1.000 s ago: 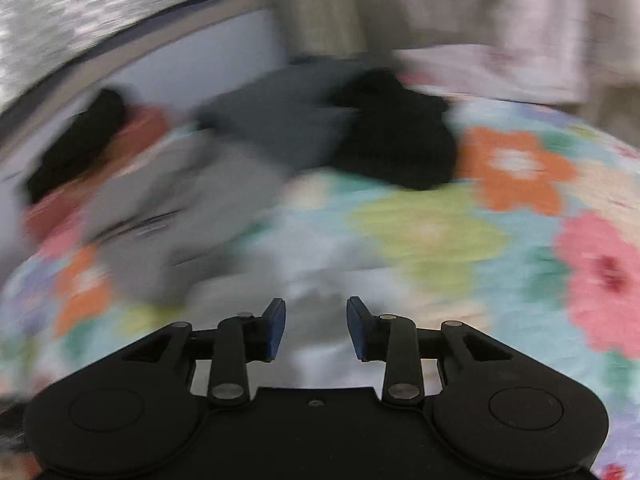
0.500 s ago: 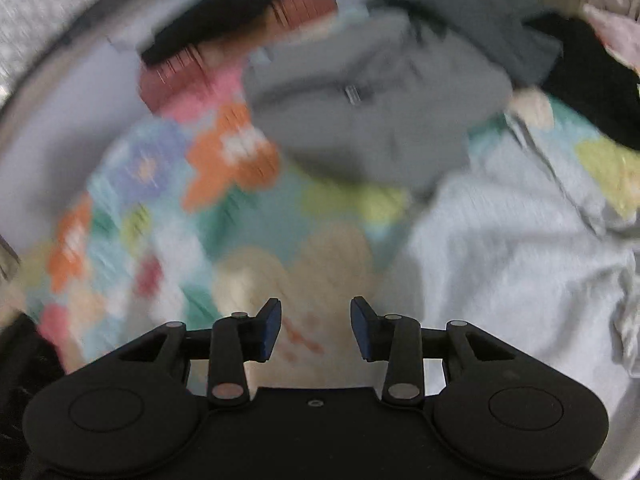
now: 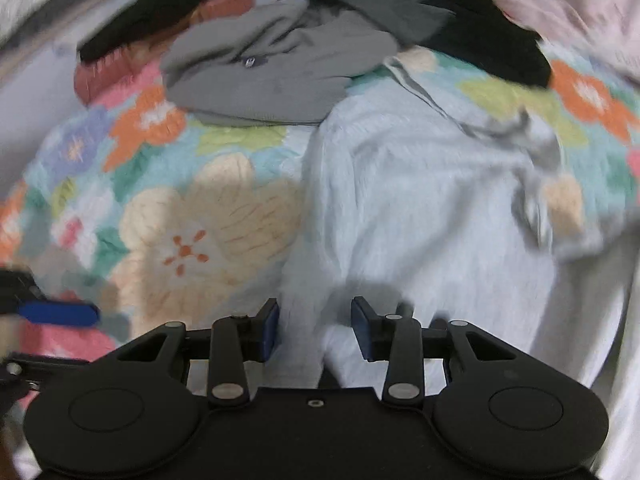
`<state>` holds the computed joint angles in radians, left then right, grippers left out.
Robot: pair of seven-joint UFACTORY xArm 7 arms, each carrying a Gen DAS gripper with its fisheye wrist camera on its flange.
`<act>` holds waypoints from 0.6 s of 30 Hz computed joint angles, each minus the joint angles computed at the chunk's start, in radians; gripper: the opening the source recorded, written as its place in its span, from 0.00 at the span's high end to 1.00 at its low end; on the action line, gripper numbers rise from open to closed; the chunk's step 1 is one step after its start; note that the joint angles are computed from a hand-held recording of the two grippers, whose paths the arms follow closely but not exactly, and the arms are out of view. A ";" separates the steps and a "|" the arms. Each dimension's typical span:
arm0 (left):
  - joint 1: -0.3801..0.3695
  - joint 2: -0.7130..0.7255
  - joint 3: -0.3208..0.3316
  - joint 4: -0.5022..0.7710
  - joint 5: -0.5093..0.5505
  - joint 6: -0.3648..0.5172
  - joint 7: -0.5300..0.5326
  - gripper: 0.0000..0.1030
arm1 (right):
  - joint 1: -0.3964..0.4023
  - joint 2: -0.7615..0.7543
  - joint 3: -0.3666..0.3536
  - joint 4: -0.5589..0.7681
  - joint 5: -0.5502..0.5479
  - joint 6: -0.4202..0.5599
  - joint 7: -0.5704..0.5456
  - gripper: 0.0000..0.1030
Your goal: Fold clothes
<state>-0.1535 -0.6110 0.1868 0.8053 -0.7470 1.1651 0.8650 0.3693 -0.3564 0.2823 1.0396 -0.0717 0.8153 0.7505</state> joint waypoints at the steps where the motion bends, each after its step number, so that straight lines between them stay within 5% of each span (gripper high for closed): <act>1: 0.005 -0.011 0.010 -0.011 0.001 0.017 -0.004 0.60 | 0.008 -0.032 -0.009 -0.050 0.036 -0.066 0.023 0.57; 4: -0.013 -0.059 -0.014 -0.066 0.047 -0.013 0.101 0.63 | 0.017 -0.044 -0.008 -0.100 0.062 -0.157 0.023 0.61; 5: -0.020 -0.068 -0.018 -0.076 0.059 -0.011 0.119 0.62 | 0.001 -0.026 0.015 -0.071 0.013 -0.114 0.023 0.84; 6: -0.024 -0.054 -0.012 -0.068 0.060 0.016 0.100 0.60 | -0.007 -0.017 0.026 -0.056 -0.017 -0.097 0.025 0.89; 7: -0.026 -0.036 -0.006 -0.055 0.058 0.047 0.077 0.60 | -0.003 -0.021 0.018 -0.058 -0.011 -0.112 0.023 0.89; 10: -0.011 -0.008 0.004 -0.046 0.033 0.072 0.045 0.33 | 0.013 -0.045 -0.013 -0.089 0.052 -0.208 0.031 0.89; 11: -0.007 -0.006 0.002 -0.051 0.029 0.061 0.053 0.34 | 0.027 -0.056 -0.032 -0.113 0.091 -0.270 0.024 0.89; 12: -0.003 -0.003 -0.001 -0.056 0.025 0.049 0.062 0.40 | 0.048 -0.062 -0.054 -0.141 0.137 -0.349 0.003 0.89; 14: 0.010 -0.008 -0.012 -0.059 0.035 0.016 0.071 0.90 | 0.074 -0.048 -0.082 -0.154 0.204 -0.434 -0.027 0.89; 18: 0.019 -0.016 0.009 -0.048 0.000 -0.020 0.075 0.90 | 0.112 0.030 -0.112 -0.113 0.297 -0.546 -0.078 0.89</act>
<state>-0.1349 -0.6270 0.1960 0.7568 -0.7470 1.1453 0.9399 0.4814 -0.3263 0.1704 0.9264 0.2253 0.2691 0.6721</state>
